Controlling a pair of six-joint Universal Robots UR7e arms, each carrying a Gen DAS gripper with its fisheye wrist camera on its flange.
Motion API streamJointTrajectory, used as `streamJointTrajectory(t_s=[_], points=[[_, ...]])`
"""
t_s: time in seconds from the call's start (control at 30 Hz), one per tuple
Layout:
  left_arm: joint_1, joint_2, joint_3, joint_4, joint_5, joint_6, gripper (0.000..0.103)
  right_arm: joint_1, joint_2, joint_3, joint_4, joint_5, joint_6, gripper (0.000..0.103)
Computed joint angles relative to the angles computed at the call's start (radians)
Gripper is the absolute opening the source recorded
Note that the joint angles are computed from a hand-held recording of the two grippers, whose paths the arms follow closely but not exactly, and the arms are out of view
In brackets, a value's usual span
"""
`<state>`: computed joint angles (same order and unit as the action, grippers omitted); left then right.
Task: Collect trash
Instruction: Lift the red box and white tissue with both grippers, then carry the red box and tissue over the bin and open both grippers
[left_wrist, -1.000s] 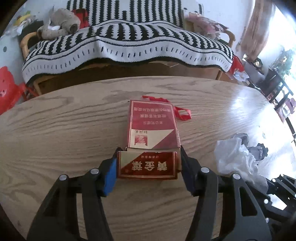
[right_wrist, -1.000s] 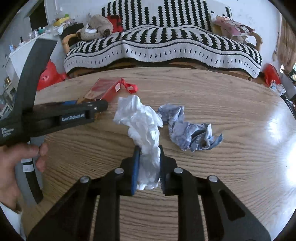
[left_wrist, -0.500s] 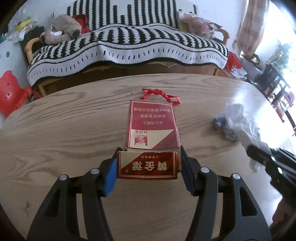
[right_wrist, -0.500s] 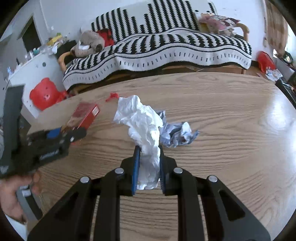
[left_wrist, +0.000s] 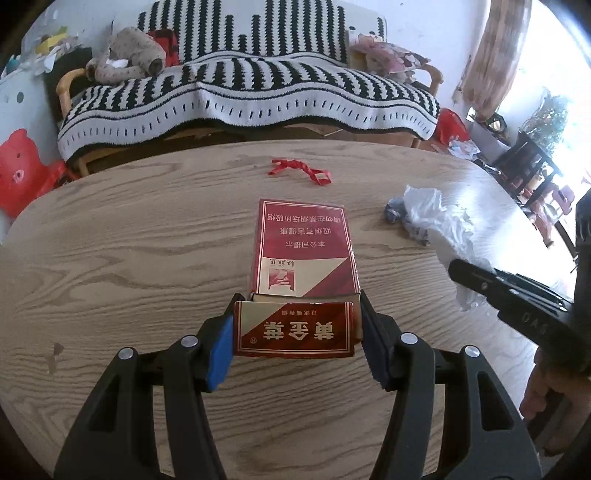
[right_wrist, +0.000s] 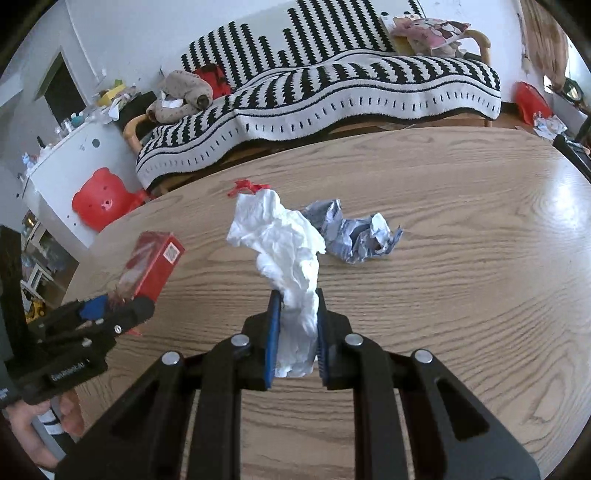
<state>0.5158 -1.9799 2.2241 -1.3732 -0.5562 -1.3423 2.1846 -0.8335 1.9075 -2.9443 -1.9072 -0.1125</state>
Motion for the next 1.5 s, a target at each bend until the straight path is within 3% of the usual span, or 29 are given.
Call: streamJointTrajectory(t_s=[0.67,0.87,1.03,1.13,1.23,1.37,1.43,1.5], points=[[0.02,0.027,-0.004,-0.063,0.002,0.074,0.058,-0.005,0.028,-0.022,0.022,-0.009,0.003,0.018],[-0.011,0.037,0.005,-0.146,0.004,0.1,0.058,0.004,-0.008,0.025,-0.084,0.003,0.027,0.018],[-0.198,0.076,0.023,-0.116,-0.06,0.013,0.058,-0.025,-0.246,0.257,-0.284,0.013,0.036,0.018],[-0.296,0.157,0.024,-0.16,-0.12,0.039,0.058,-0.064,-0.466,0.415,-0.293,-0.003,0.019,0.018],[-0.365,0.26,0.038,-0.351,-0.197,0.137,0.058,-0.109,-0.734,0.548,-0.179,-0.054,-0.023,0.018],[-0.396,0.446,0.04,-0.595,-0.33,0.258,0.058,-0.189,-1.036,0.658,0.018,-0.105,-0.059,0.018],[-0.396,0.53,0.045,-0.688,-0.4,0.296,0.058,-0.268,-1.189,0.71,0.129,-0.082,-0.075,0.018],[-0.386,0.63,0.061,-0.794,-0.487,0.319,0.058,-0.391,-1.334,0.767,0.254,-0.031,-0.101,0.018]])
